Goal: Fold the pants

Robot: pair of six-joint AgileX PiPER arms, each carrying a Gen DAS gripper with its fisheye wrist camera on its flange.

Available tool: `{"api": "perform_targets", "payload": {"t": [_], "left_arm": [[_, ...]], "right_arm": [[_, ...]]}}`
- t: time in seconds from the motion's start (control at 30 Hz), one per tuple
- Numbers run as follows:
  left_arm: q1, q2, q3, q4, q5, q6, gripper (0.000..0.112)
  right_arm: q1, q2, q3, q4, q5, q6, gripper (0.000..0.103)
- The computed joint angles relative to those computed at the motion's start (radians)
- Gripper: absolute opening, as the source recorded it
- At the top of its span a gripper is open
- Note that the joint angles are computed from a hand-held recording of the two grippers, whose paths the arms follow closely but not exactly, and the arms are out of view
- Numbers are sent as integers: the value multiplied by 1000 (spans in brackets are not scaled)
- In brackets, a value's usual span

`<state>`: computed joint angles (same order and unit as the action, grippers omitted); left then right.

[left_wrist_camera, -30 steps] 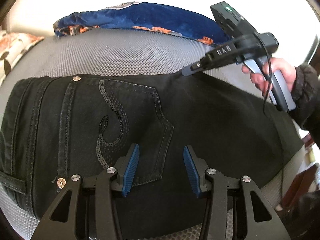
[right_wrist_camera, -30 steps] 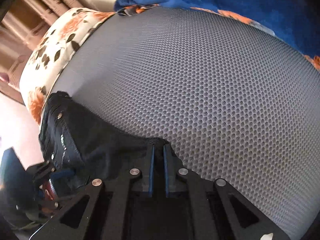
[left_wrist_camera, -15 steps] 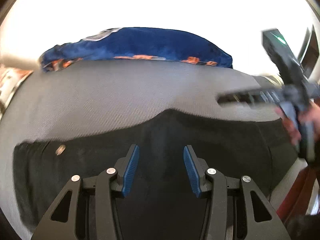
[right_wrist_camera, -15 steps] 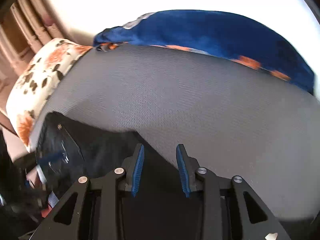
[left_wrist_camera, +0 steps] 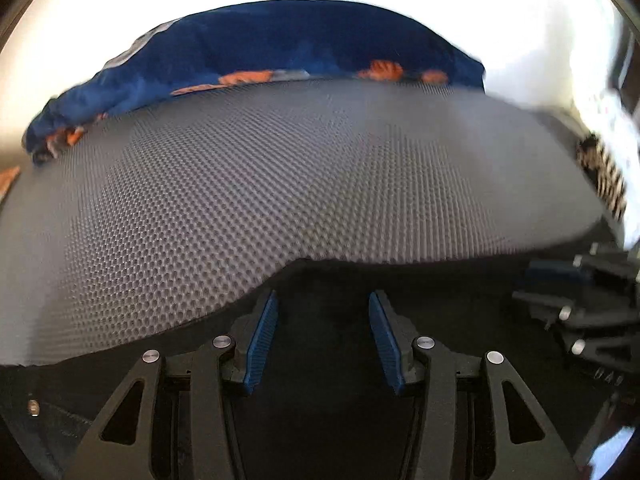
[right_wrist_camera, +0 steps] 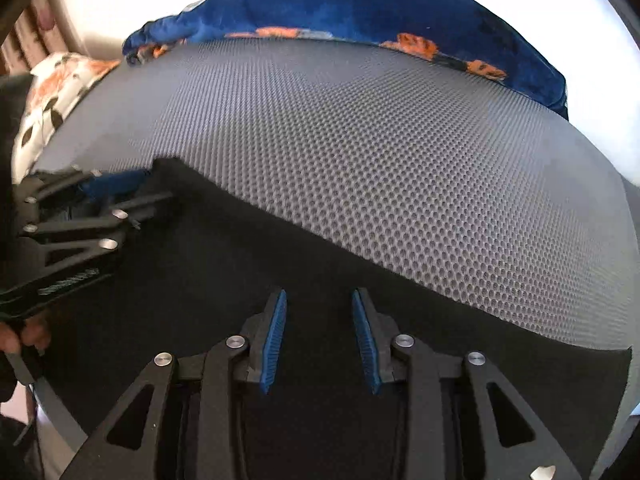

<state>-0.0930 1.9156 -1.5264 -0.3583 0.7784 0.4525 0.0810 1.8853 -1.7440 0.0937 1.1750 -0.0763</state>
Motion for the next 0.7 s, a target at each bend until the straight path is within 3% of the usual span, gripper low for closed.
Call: {"api": "perform_targets", "payload": {"t": [0.13,0.27,0.47,0.7], "left_arm": [[-9,-35,26,39,-14,-24,49],[16,-147,146,-23,-58,40,49],[25,-333,359,-45,-82,104,49],[73,-419,506,10,-85,77,49]], "right_arm": [[-20,0,-7,35,-4,5,33],[-36,-72,65,4,-22,16,34],[-219,-173,224,87,-52,-51,27],[-418,-242,302,-22,-58,-49,32]]}}
